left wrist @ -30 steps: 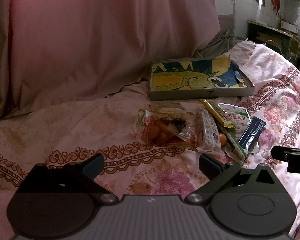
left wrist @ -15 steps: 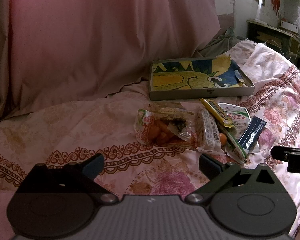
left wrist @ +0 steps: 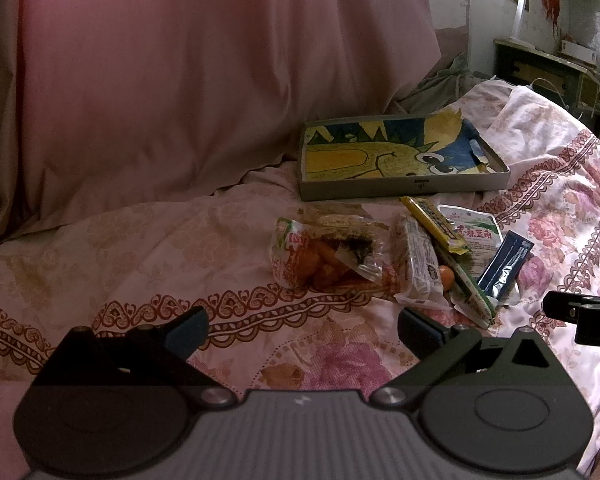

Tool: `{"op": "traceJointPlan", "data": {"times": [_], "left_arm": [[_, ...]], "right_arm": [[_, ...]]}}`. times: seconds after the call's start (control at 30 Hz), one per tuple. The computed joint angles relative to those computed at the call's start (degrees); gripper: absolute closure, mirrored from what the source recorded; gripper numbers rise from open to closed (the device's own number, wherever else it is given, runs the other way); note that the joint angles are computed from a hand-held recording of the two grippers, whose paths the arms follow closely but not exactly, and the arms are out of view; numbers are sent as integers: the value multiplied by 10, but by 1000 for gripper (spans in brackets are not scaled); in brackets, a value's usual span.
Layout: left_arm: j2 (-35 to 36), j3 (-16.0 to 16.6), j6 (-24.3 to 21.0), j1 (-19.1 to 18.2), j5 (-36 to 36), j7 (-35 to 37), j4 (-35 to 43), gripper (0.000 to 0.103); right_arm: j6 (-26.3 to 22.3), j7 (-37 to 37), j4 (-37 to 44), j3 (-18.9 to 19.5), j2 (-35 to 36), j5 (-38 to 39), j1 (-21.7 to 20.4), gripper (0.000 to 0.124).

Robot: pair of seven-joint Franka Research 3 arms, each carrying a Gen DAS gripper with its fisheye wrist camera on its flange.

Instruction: Organize snacks

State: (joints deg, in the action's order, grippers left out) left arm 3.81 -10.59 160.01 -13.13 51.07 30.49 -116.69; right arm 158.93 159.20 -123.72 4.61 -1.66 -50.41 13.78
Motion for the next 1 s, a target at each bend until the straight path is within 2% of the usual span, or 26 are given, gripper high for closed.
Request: {"op": "traceJointPlan", "data": {"times": [0.37,0.53,0.6,0.7,0.83,1.0], "left_arm": [[0,1,1,2,-10,11,-3,0],[-1,-2,-5,2,-36,37,-2,0],[7,-4,-7,3,-60,61,4,0],[15,-10,-13,9,-147,141,12,0],[31,-16,-24,13,-240,228,31,0],[67,-25,-40,16,-322,322,75,0]], "right_arm": [[4,-37,2,-3,5,37,2,21],[5,-44,3,-4,8,48,3,21],[7,-54,3,-5,8,65,4,21],[15,-79,1,-9,8,104,2,21],[44,-166,3,-16,14,208,-3,21],[57,-250,39,-30,45,279,-8,21]]}}
